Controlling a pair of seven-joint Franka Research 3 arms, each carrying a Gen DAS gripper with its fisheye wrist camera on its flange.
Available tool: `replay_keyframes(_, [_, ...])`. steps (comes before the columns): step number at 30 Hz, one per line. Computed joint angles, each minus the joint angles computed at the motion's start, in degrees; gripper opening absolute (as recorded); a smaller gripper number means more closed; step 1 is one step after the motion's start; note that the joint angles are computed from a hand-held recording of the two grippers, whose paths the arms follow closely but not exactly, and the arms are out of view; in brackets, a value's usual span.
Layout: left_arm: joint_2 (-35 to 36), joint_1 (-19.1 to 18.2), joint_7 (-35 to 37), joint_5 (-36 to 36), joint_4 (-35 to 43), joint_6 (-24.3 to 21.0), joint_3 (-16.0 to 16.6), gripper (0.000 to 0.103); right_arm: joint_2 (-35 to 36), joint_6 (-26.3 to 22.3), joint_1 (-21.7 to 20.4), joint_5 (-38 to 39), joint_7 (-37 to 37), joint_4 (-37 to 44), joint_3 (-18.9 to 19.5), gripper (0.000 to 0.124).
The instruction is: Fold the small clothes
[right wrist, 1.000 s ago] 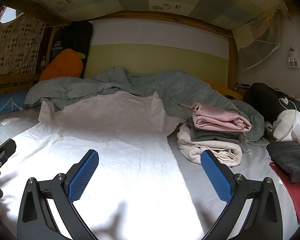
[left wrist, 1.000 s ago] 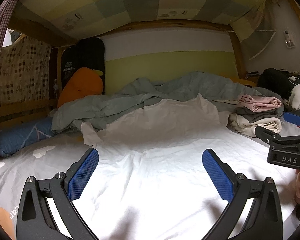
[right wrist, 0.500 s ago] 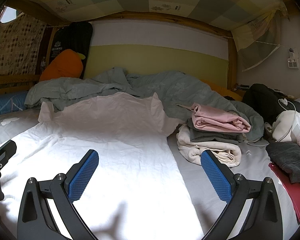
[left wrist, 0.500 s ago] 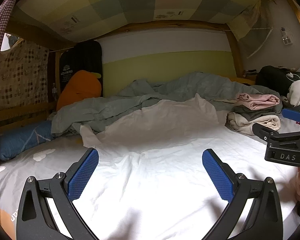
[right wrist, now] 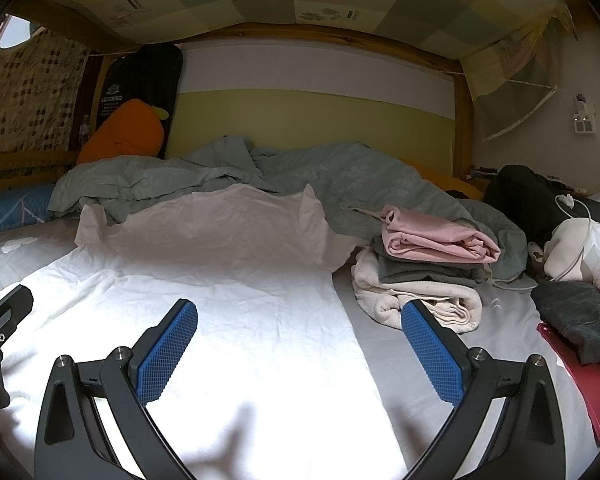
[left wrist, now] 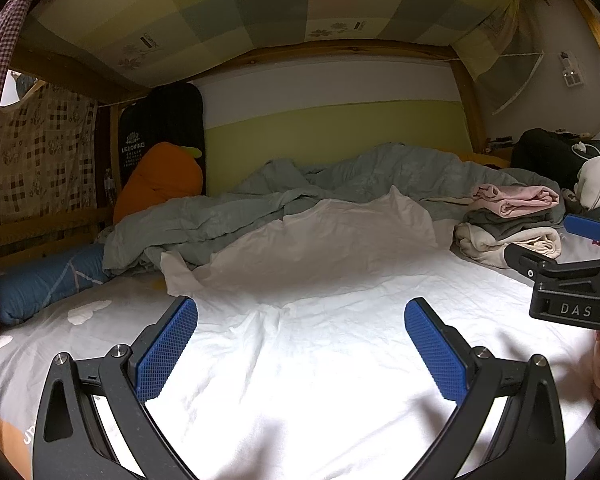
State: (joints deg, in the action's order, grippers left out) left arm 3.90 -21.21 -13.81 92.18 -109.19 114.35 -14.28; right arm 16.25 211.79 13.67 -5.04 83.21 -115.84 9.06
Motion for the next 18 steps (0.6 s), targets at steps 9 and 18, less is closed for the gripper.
replay_keyframes(9, [0.04,-0.01,0.55,-0.16,0.1,0.24,0.0,0.103,0.04,0.06,-0.11,-0.2,0.3,0.0,0.02,0.102])
replay_keyframes(18, [-0.21,0.03,0.62,-0.19,-0.04,1.59,0.25,0.103,-0.15,-0.35,-0.31,-0.5,0.44,-0.07,0.03,0.102])
